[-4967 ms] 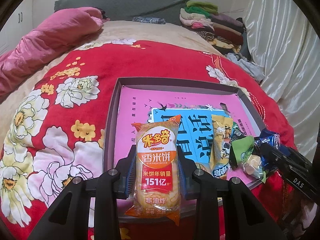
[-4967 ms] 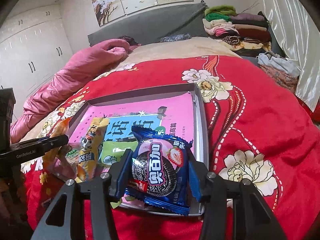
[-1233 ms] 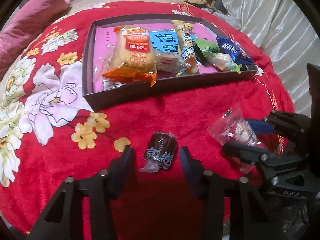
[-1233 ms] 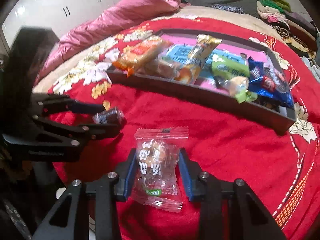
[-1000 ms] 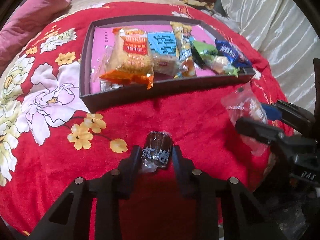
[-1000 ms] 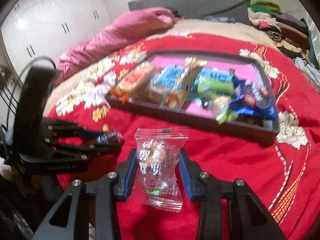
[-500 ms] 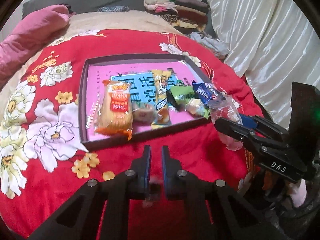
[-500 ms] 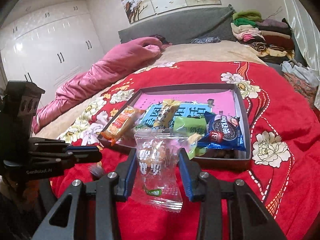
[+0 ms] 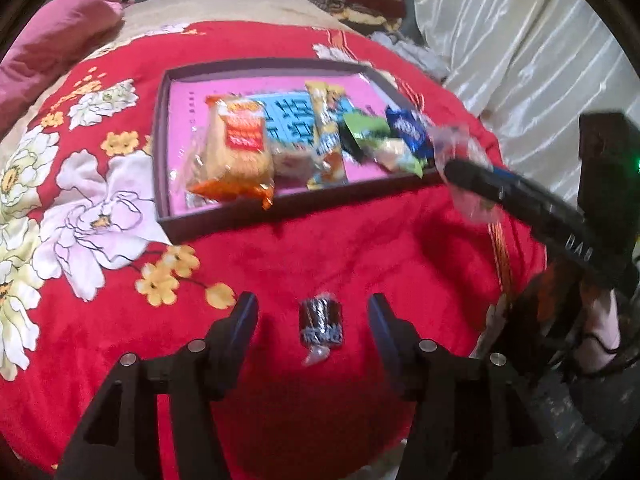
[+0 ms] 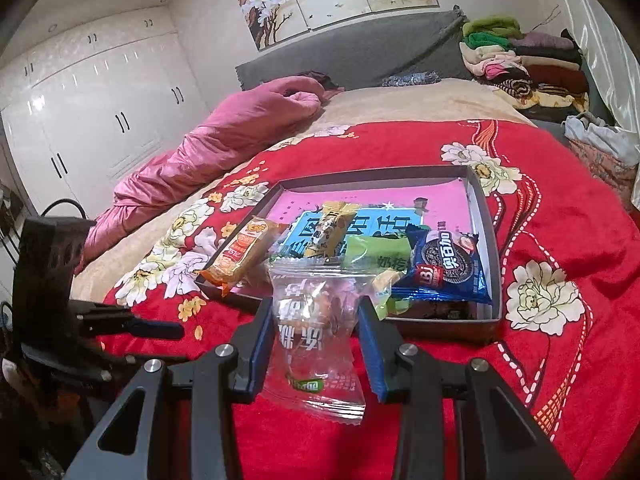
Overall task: Organize snacks
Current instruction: 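Carry the dark candy over the tray with the left tool while the right tool carries the clear bag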
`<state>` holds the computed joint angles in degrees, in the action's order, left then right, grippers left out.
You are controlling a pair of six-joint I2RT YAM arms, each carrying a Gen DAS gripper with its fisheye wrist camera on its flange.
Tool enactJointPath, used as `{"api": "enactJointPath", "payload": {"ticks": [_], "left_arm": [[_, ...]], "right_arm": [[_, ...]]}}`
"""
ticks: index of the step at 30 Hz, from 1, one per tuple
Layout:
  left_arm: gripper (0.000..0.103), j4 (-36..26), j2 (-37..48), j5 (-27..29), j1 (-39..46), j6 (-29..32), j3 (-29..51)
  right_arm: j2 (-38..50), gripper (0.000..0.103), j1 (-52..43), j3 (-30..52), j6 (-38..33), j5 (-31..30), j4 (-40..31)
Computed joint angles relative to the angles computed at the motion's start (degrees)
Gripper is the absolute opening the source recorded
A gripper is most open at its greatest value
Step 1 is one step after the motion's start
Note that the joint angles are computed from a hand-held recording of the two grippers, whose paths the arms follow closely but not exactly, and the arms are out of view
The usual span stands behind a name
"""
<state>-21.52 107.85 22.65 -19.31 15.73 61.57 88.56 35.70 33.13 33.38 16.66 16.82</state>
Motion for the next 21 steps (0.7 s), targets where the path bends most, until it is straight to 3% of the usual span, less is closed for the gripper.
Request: {"api": "enactJointPath", "payload": {"ticks": [2, 5, 10, 16, 21], "left_arm": [[0.059, 0.3, 0.4, -2.0, -1.4, 0.2, -0.5], [0.050, 0.6, 1.9, -4.3, -3.2, 0.2, -0.7], [0.028, 1.2, 4.7, -6.8, -4.8, -0.3, 0.0], [0.028, 3.5, 3.0, -5.8, -4.1, -1.8, -1.1], [0.028, 4.1, -2.1, -1.9, -3.1, -3.8, -0.9]], "right_arm": [[-0.2, 0.040, 0.0, -0.1, -0.1, 0.2, 0.1], [-0.2, 0.040, -0.3, -0.2, 0.1, 0.2, 0.2], [-0.2, 0.040, -0.5, -0.4, 0.1, 0.2, 0.7], [-0.1, 0.040, -0.6, -0.1, -0.1, 0.5, 0.8], [-1.1, 0.040, -1.0, -0.4, -0.7, 1.7, 1.9]]}}
